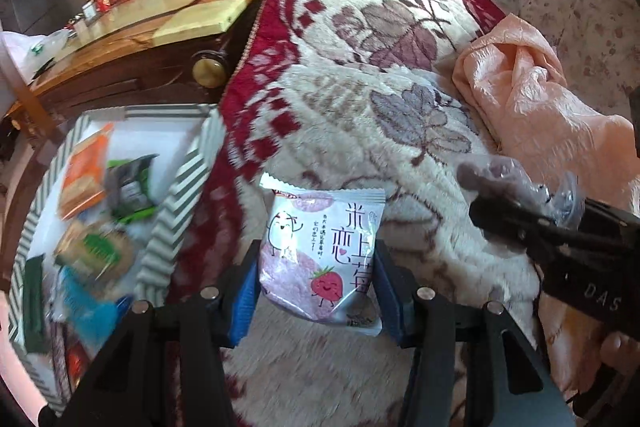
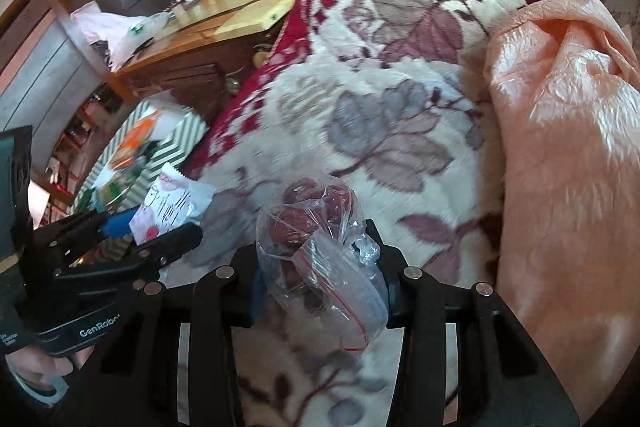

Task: Organize snacks
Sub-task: 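Carry the strawberry packet and bag of dates over the white tray with both tools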

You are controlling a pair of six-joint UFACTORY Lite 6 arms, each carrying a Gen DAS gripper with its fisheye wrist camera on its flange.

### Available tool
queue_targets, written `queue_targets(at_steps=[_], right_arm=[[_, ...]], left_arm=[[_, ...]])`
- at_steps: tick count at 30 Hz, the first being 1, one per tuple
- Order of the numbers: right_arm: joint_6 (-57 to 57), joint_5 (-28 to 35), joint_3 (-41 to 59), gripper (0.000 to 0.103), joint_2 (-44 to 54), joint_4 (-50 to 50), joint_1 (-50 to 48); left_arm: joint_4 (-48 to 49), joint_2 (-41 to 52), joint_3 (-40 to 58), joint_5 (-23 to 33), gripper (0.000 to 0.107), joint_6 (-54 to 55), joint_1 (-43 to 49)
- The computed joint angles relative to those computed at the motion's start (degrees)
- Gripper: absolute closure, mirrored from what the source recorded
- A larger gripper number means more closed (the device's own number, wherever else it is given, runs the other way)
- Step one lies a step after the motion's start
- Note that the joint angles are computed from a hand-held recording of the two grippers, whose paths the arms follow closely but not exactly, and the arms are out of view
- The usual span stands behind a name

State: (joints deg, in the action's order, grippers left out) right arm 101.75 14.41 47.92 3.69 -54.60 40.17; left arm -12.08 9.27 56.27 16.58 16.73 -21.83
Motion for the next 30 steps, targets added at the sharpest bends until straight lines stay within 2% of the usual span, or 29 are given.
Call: queue_targets(at_steps=[5,13,22,30], right_arm=[[2.48,2.93,2.31,0.062,0.44,0.79,5.60],[-1.16,5.85,10.90,0.062,5.88,4.72,10.76],[-15.22,9.53,25.23,0.062,15.01,14.76,13.40],[-29.16,13.38,41.50,0.062,25.72,24.36,14.18]], left_arm=[[-2.11,-7.69,-6.08,0.21,0.052,3.85,3.90],[-6.90,-14.92,-10.44,1.17,0.052,11.55,10.86],[-16.08,-17.16,-10.83,3.45,0.052,24.04,20.37],[-23.07,-15.09,-8.21,6.30,0.052,33.48,29.57]])
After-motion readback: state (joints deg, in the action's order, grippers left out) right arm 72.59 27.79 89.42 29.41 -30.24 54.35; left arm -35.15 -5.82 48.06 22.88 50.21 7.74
